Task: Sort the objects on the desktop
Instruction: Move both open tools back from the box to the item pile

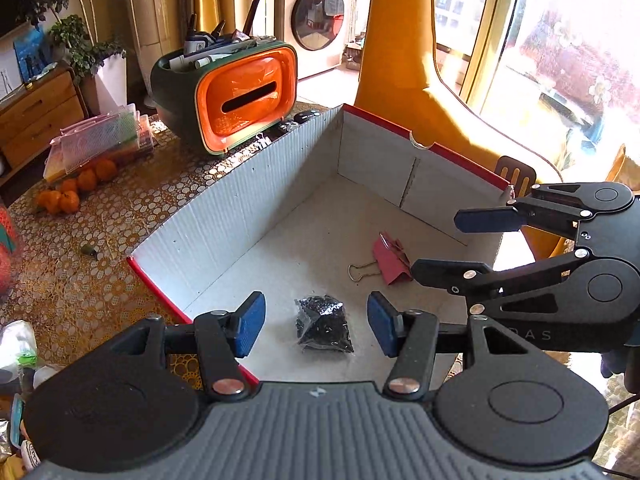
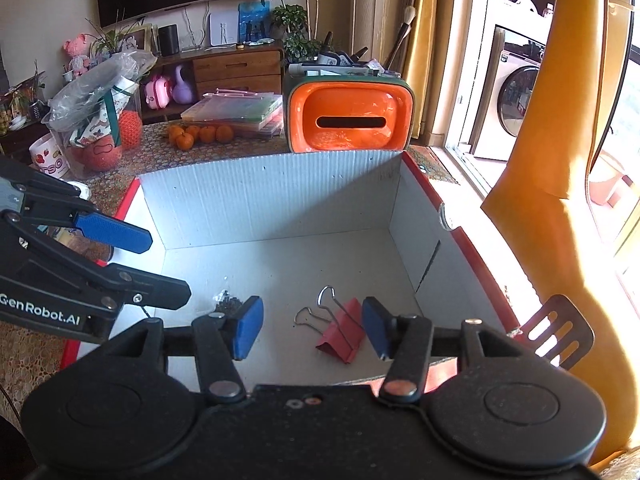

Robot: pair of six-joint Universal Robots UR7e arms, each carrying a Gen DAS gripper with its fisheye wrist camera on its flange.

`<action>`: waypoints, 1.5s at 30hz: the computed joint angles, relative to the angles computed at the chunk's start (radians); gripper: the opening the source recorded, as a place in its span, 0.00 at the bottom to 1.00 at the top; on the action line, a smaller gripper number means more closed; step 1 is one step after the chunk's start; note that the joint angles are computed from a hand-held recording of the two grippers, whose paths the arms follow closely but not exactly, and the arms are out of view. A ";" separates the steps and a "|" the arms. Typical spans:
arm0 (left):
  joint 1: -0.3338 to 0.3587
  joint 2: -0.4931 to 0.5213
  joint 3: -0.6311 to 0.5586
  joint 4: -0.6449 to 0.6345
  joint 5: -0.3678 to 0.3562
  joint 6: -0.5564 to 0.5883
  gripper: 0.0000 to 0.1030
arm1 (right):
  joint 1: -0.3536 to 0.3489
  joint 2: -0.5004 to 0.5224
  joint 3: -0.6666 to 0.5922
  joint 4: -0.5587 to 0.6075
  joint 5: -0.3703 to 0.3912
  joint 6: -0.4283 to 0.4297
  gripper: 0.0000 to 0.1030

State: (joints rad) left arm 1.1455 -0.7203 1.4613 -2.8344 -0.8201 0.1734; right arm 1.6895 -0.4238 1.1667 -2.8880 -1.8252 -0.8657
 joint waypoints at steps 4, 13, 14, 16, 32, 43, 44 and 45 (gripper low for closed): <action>-0.017 -0.037 0.069 -0.076 0.005 0.000 0.53 | 0.005 -0.034 0.070 -0.062 0.033 -0.019 0.63; -0.050 -0.120 0.236 -0.268 0.021 0.016 0.53 | 0.027 -0.103 0.215 -0.171 0.077 -0.027 0.69; -0.054 -0.127 0.254 -0.289 0.028 0.020 0.53 | 0.029 -0.109 0.229 -0.182 0.079 -0.027 0.70; -0.060 -0.144 0.291 -0.330 0.036 0.029 0.54 | 0.034 -0.117 0.256 -0.209 0.076 -0.027 0.73; -0.092 -0.243 0.496 -0.593 0.073 0.075 0.76 | 0.073 -0.151 0.392 -0.326 0.059 -0.002 0.87; -0.096 -0.313 0.630 -0.733 0.124 0.066 0.87 | 0.088 -0.147 0.438 -0.353 0.079 0.056 0.94; -0.096 -0.320 0.641 -0.743 0.129 0.061 0.90 | 0.090 -0.144 0.441 -0.355 0.081 0.061 0.94; -0.095 -0.326 0.652 -0.752 0.132 0.058 0.93 | 0.091 -0.141 0.442 -0.357 0.084 0.063 0.94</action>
